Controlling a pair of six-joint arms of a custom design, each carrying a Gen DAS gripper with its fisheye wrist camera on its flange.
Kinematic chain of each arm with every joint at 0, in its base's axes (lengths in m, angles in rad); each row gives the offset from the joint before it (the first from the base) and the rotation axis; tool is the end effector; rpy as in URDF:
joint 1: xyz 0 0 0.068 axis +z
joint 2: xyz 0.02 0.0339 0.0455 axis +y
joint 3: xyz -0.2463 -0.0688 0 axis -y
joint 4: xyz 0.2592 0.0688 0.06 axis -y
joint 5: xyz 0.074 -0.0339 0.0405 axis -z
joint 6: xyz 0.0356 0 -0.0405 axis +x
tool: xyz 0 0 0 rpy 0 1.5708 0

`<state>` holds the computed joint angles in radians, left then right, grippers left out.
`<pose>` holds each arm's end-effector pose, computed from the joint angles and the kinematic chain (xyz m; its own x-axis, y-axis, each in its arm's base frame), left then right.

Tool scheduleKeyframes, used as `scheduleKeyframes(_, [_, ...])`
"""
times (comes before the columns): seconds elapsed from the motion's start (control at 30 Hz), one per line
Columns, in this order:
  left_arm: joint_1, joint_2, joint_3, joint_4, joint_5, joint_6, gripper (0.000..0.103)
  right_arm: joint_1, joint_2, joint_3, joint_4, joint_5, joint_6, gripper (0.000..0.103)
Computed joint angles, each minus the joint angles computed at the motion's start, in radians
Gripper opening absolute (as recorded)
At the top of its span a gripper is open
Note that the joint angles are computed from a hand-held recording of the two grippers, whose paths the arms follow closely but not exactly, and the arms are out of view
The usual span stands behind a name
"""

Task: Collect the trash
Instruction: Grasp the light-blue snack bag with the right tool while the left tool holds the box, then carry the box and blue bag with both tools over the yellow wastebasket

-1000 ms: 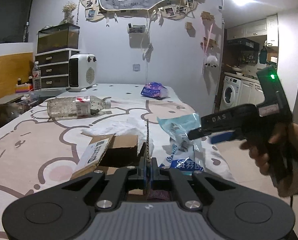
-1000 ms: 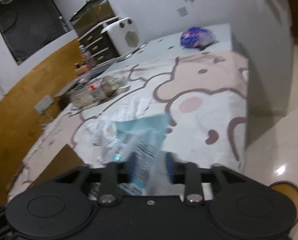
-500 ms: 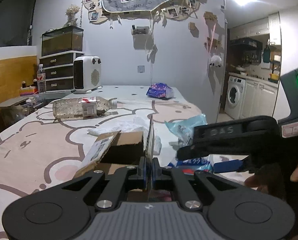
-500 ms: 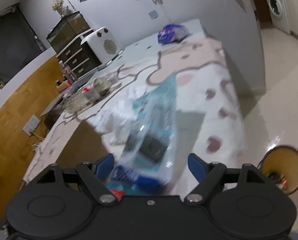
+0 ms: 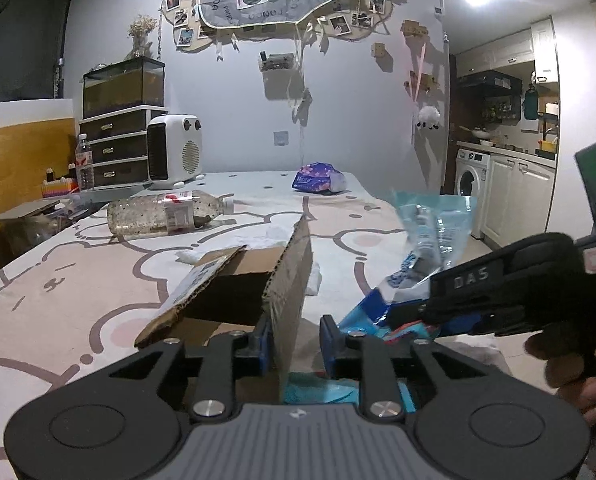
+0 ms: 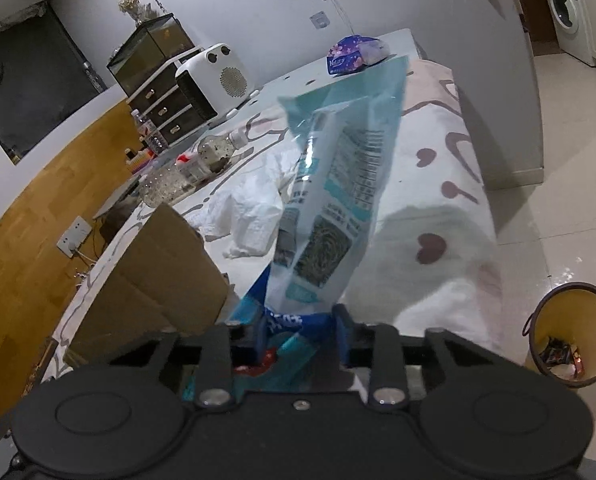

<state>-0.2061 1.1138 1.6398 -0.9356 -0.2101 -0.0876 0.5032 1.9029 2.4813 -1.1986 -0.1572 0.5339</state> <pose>0.2023 -0.0347 0.4732 -0.3895 -0.0060 -0.9210 -0.0213 0.9998 0.0025 0.3244 0.1849 0.4748 -0.7375 0.1678 -0.6542 -0.2470 0.8346 0.4924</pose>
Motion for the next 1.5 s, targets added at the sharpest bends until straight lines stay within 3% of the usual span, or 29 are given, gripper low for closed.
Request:
scheduleKeyframes(0.03, [-0.007,0.001,0.003,-0.005,-0.013,-0.004,0.006,-0.006,-0.016,-0.025,0.011,-0.009,-0.004,0.031])
scheduleKeyframes(0.13, [-0.01,0.004,0.021,-0.014,-0.013,-0.024,0.003,-0.016,-0.059,-0.086,0.039,-0.025,-0.016,0.028])
scheduleKeyframes(0.4, [-0.097,0.008,0.073,-0.037,-0.1,-0.054,0.002,-0.065,-0.148,-0.158,0.073,-0.03,-0.061,0.024])
scheduleKeyframes(0.7, [-0.296,0.049,0.135,-0.034,-0.245,-0.095,0.003,-0.189,-0.272,-0.228,0.036,-0.076,-0.23,0.024])
scheduleKeyframes(1.17, [-0.652,0.262,0.271,0.043,-0.419,-0.163,0.002,-0.601,-0.484,-0.419,-0.031,-0.272,-0.467,0.024])
scheduleKeyframes(1.5, [-0.76,0.492,0.416,0.07,-0.394,-0.212,0.002,-0.934,-0.542,-0.564,-0.021,-0.421,-0.606,0.024])
